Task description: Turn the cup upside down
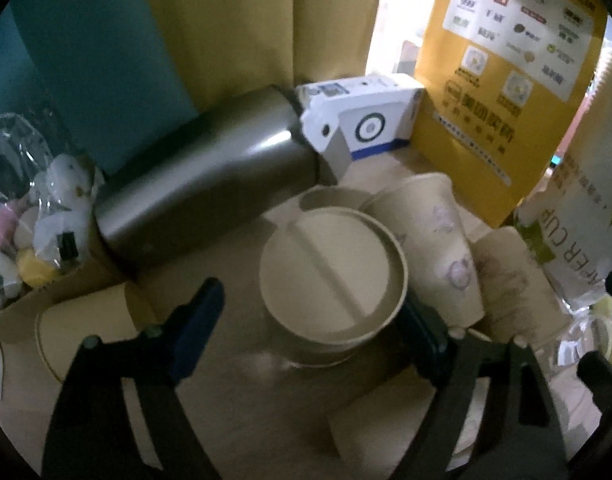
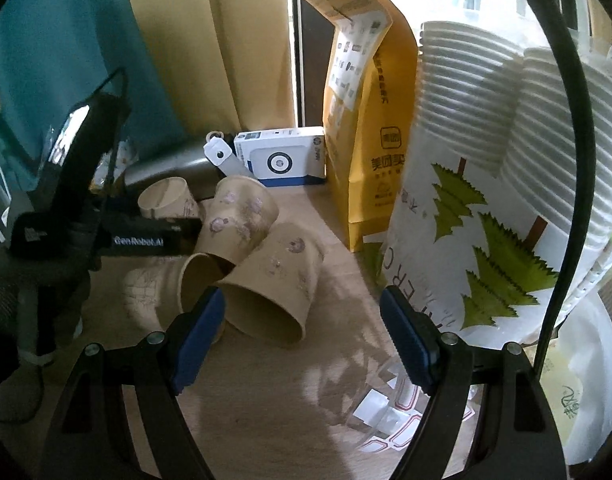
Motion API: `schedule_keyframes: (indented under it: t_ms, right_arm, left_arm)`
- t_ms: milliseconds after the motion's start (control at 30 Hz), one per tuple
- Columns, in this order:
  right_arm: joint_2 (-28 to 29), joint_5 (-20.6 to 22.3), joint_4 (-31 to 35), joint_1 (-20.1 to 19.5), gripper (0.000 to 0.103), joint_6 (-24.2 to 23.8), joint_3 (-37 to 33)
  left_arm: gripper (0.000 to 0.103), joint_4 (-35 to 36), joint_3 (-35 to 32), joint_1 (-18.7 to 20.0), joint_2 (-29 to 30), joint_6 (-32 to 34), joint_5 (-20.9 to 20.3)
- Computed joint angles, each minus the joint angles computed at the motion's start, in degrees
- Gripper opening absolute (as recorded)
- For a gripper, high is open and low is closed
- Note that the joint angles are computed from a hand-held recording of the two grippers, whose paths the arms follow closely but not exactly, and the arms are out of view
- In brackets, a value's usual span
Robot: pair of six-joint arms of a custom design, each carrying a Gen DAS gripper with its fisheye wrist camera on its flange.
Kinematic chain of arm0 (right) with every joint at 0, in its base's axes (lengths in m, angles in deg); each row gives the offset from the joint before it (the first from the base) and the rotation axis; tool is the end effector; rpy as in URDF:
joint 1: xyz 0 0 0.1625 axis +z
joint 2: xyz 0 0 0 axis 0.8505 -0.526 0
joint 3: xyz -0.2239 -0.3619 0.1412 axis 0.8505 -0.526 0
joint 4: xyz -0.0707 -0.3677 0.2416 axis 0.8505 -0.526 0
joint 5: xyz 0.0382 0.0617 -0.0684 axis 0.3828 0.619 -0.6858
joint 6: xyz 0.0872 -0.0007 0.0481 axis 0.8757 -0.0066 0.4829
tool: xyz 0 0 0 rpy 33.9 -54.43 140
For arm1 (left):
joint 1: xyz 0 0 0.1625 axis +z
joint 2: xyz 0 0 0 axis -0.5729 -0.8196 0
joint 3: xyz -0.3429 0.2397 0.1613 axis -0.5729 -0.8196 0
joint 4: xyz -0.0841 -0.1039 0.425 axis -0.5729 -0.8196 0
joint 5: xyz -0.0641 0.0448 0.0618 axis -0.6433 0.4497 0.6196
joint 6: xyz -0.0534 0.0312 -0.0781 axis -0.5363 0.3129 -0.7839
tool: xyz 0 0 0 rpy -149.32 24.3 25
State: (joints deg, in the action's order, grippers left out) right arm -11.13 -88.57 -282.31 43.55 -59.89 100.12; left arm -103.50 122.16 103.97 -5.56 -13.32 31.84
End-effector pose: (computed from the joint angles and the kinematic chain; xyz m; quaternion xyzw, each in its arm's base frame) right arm 0.2225 -0.7263 0.0789 0.1438 -0.8305 0.3918 0.3689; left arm -0.1454 -0.9099 0.1332 0.3000 0.8841 -0.1991 0.2977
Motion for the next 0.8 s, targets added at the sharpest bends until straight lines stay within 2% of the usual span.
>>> schedule_keyframes:
  t_ms: [67, 100, 133, 167, 333, 500, 700, 800]
  right_arm:
    - [-0.1, 0.0, -0.3, 0.0, 0.082, 0.0, 0.4]
    - [-0.1, 0.0, -0.4, 0.1, 0.082, 0.1, 0.4]
    - [-0.1, 0.0, -0.4, 0.0, 0.082, 0.2, 0.4]
    - [-0.1, 0.1, -0.5, 0.0, 0.082, 0.4, 0.5]
    - [-0.5, -0.1, -1.4, 0.3, 0.083, 0.6, 1.1]
    - [-0.9, -0.3, -2.7, 0.9, 0.082, 0.6, 2.1]
    - [-1.5, -0.5, -5.5, 2.4, 0.082, -1.6, 3.8]
    - [-3.7, 2.8, -5.0, 3.1, 0.082, -0.7, 6.9]
  left_arm:
    - [0.083, -0.3, 0.2, 0.1, -0.2, 0.1, -0.5]
    - [0.079, -0.7, 0.3, 0.0, -0.2, 0.4, -0.8]
    - [0.065, -1.0, 0.4, 0.0, -0.3, 1.1, -1.0]
    - [0.062, -0.9, 0.3, 0.0, -0.2, 1.3, -1.1]
    - [0.061, -2.5, 1.3, 0.2, -1.2, 1.1, -3.1]
    - [0.061, -6.4, 6.3, -0.4, -5.1, 2.0, -5.3]
    - [0.061, -11.6, 16.1, -1.2, -12.9, 4.9, -9.6]
    - [0.061, -12.5, 22.4, -1.2, -18.2, 5.4, -14.3]
